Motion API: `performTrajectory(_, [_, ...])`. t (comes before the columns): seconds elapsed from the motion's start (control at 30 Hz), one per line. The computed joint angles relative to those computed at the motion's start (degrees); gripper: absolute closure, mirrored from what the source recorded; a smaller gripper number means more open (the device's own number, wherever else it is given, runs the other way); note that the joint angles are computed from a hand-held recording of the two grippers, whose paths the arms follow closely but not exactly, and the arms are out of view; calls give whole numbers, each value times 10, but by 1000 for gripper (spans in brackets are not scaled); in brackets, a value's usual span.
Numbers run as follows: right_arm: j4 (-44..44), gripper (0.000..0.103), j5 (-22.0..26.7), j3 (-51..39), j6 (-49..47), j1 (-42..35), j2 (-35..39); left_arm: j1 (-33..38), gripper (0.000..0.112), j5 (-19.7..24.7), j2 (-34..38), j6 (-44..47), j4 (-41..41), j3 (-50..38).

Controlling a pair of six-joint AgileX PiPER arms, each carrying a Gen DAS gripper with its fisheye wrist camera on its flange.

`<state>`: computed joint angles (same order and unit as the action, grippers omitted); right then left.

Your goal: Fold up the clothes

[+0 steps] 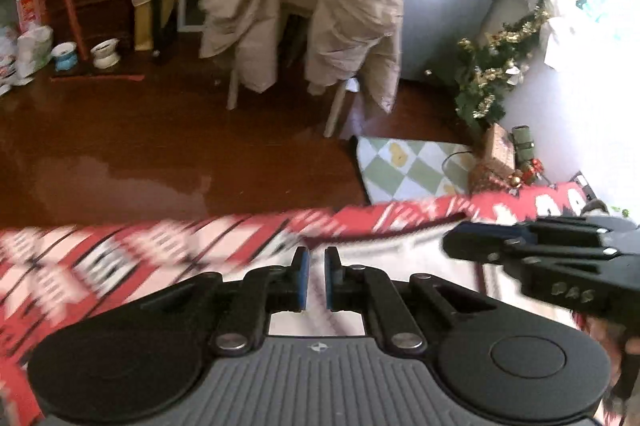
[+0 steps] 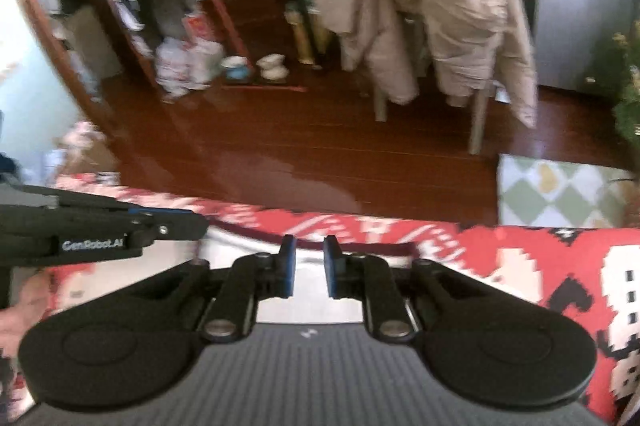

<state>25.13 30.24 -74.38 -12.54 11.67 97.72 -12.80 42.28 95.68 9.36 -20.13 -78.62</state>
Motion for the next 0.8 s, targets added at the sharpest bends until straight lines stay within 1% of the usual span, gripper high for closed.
performTrajectory(0.03, [15, 87, 7, 4, -18, 7, -6, 20, 106, 7, -23, 12, -13, 25])
performTrajectory(0.1, [29, 87, 18, 8, -40, 27, -12, 69, 106, 24, -76, 58, -66, 82])
performTrajectory(0.2, [35, 87, 20, 8, -55, 68, -7, 135, 106, 58, -143, 121, -128, 152])
performTrajectory(0.27, [31, 87, 12, 2, -41, 97, 9, 160, 106, 78, -181, 149, -153, 194])
performTrajectory(0.4, [33, 87, -16, -16, -14, 141, 55, 202, 106, 123, -231, 204, -199, 259])
performTrajectory(0.47, [28, 87, -18, -45, -7, 153, 86, 203, 106, 113, -243, 224, -190, 283])
performTrajectory(0.53, [-3, 87, -23, -77, 21, 161, 112, 200, 106, 97, -254, 239, -176, 306])
performTrajectory(0.57, [-21, 89, -27, -92, 37, 166, 124, 207, 109, 86, -257, 256, -182, 318])
performTrajectory(0.6, [-41, 90, -25, -113, 59, 170, 138, 228, 110, 89, -253, 286, -205, 327])
performTrajectory(0.67, [-79, 91, -13, -161, 101, 173, 168, 271, 110, 110, -236, 322, -248, 330])
performTrajectory(0.73, [-106, 92, -3, -198, 117, 177, 191, 289, 110, 106, -234, 349, -263, 338])
performTrajectory(0.8, [-131, 92, 3, -215, 132, 182, 199, 307, 110, 117, -233, 370, -279, 343])
